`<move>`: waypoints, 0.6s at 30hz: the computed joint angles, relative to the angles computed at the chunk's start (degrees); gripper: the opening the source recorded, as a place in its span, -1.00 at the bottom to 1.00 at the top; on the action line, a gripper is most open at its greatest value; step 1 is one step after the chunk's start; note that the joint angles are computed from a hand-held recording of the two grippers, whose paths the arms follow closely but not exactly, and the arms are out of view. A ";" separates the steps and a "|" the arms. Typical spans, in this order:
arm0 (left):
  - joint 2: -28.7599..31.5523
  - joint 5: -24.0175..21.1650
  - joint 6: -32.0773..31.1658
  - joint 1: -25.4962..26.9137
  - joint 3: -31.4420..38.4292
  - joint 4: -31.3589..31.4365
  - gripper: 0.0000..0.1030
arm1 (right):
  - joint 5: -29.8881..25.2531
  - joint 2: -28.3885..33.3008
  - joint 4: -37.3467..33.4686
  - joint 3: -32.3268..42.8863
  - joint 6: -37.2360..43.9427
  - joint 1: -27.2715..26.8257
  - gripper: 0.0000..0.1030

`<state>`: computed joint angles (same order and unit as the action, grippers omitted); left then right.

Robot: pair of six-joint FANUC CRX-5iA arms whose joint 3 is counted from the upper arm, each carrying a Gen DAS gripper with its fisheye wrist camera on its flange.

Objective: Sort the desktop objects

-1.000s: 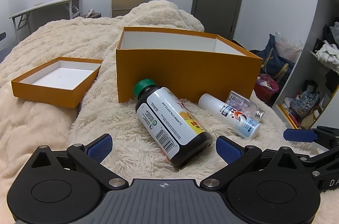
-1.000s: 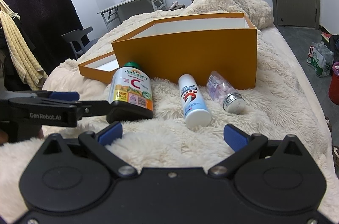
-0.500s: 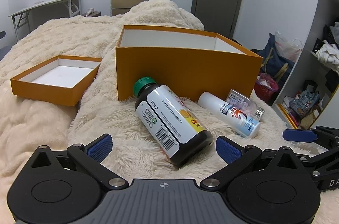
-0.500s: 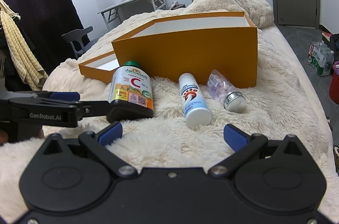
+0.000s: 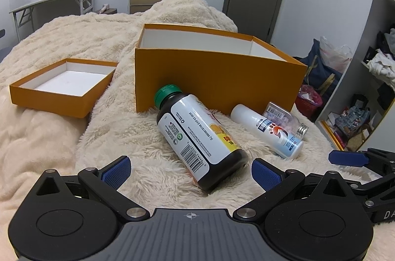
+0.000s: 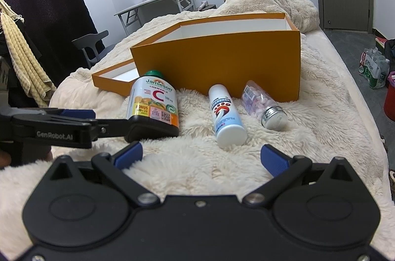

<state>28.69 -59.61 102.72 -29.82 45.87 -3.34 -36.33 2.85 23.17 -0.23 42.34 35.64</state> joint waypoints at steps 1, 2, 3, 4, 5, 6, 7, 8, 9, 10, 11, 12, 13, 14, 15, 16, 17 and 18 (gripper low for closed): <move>0.01 0.00 -0.02 0.00 0.00 0.01 1.00 | 0.03 0.00 0.08 -0.03 -0.07 0.01 1.00; 0.04 0.00 -0.03 0.00 0.01 0.03 1.00 | 0.06 -0.02 0.14 -0.08 -0.11 0.01 1.00; 0.08 -0.02 -0.03 -0.01 0.03 0.04 1.00 | 0.06 -0.06 0.17 -0.12 -0.14 0.03 1.00; 0.09 -0.03 -0.02 0.00 0.04 0.05 1.00 | 0.06 -0.06 0.17 -0.12 -0.14 0.03 1.00; 0.09 -0.03 -0.02 0.00 0.04 0.05 1.00 | 0.06 -0.09 0.22 -0.16 -0.12 0.03 1.00; 0.09 -0.03 -0.02 0.00 0.04 0.05 1.00 | 0.06 -0.09 0.22 -0.16 -0.12 0.03 1.00; 0.06 -0.03 -0.01 0.02 -0.01 0.11 1.00 | 0.06 -0.09 0.22 -0.16 -0.12 0.03 1.00; 0.00 -0.04 -0.05 0.06 -0.09 0.19 1.00 | 0.06 -0.09 0.22 -0.16 -0.12 0.03 1.00; 0.00 -0.04 -0.05 0.06 -0.09 0.19 1.00 | 0.08 -0.08 0.30 -0.18 -0.21 0.04 1.00; 0.02 -0.08 -0.04 0.07 -0.05 0.23 1.00 | 0.08 -0.08 0.30 -0.18 -0.21 0.04 1.00; 0.01 -0.07 -0.04 0.07 -0.08 0.24 1.00 | 0.08 -0.07 0.31 -0.17 -0.23 0.04 1.00; 0.06 -0.13 -0.02 0.06 0.02 0.24 1.00 | 0.08 -0.07 0.31 -0.17 -0.23 0.04 1.00; 0.09 -0.17 0.01 0.05 0.08 0.23 1.00 | 0.08 -0.07 0.31 -0.17 -0.23 0.04 1.00; 0.09 -0.17 0.01 0.05 0.08 0.23 1.00 | 0.10 -0.06 0.36 -0.18 -0.28 0.05 1.00; 0.09 -0.17 0.01 0.05 0.08 0.23 1.00 | 0.10 -0.06 0.36 -0.18 -0.28 0.05 1.00; 0.07 -0.19 0.03 0.05 0.07 0.25 1.00 | 0.08 -0.06 0.31 -0.15 -0.21 0.04 1.00; 0.05 -0.21 0.03 0.05 0.06 0.27 1.00 | 0.05 -0.07 0.24 -0.11 -0.13 0.02 1.00; 0.03 -0.22 0.03 0.05 0.04 0.29 1.00 | 0.02 -0.08 0.17 -0.07 -0.05 0.00 1.00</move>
<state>28.72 -59.83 102.75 -29.77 45.91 -3.05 -36.31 2.78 23.34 -0.31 42.29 35.65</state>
